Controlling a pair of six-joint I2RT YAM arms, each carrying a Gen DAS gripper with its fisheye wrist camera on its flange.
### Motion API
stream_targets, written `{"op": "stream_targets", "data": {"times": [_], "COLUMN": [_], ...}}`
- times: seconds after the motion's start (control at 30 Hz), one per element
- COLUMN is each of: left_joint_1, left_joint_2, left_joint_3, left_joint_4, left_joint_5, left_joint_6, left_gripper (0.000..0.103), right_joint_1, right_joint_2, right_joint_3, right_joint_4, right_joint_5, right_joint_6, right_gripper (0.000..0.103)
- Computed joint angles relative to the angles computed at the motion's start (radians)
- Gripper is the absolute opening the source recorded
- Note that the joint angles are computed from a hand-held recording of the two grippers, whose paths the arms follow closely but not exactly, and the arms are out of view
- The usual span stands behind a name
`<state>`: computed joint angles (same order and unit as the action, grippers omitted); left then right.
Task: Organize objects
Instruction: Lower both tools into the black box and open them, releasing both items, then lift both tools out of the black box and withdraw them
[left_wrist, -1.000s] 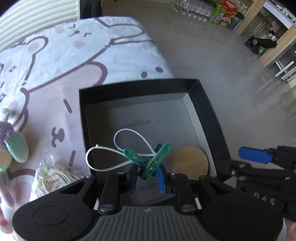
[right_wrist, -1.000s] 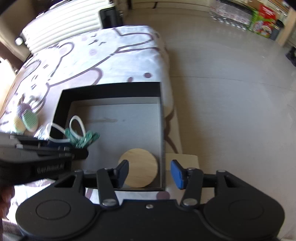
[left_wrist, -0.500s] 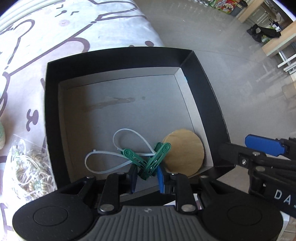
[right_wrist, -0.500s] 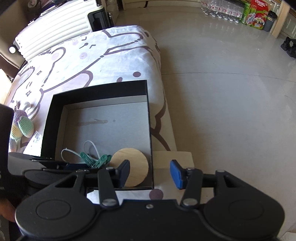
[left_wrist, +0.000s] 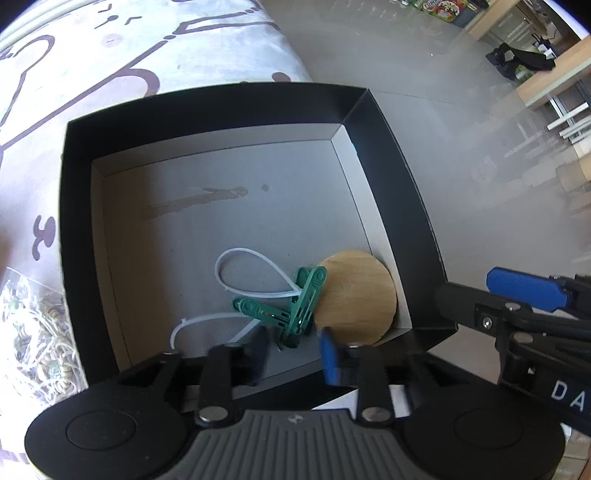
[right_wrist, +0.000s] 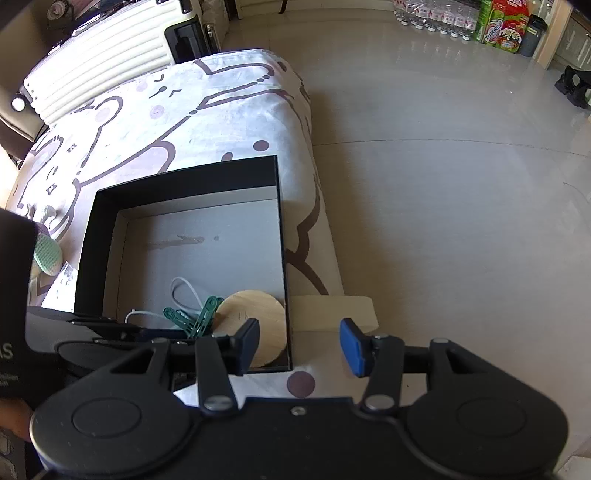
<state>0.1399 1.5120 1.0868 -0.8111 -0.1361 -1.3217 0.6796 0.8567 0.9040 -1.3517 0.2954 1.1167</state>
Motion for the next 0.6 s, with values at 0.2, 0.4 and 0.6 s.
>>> {"op": "stream_targets", "data": {"times": [0.2,0.4,0.6], "left_joint_1": [-0.015,-0.072,-0.16], "left_joint_2": [-0.042,-0.091,-0.125], "left_joint_3": [0.001,0.037,0.109], "left_joint_4": [-0.017,-0.124,-0.303], "left_joint_5": [-0.019,-0.097,-0.206], "left_joint_6": [-0.001,-0.037,-0.101], "left_gripper": [0.061,0.064,0.068], "right_joint_1": [0.041,0.107,0.206], "right_joint_2": [0.008,0.029,0.041], "right_joint_3": [0.015,0.044,0.087], "right_joint_4": [-0.028,-0.068,-0.111], "right_joint_5": [0.024,0.061,0.123], "right_joint_6": [0.052,0.134,0.26], "right_gripper": [0.05,0.05,0.05]}}
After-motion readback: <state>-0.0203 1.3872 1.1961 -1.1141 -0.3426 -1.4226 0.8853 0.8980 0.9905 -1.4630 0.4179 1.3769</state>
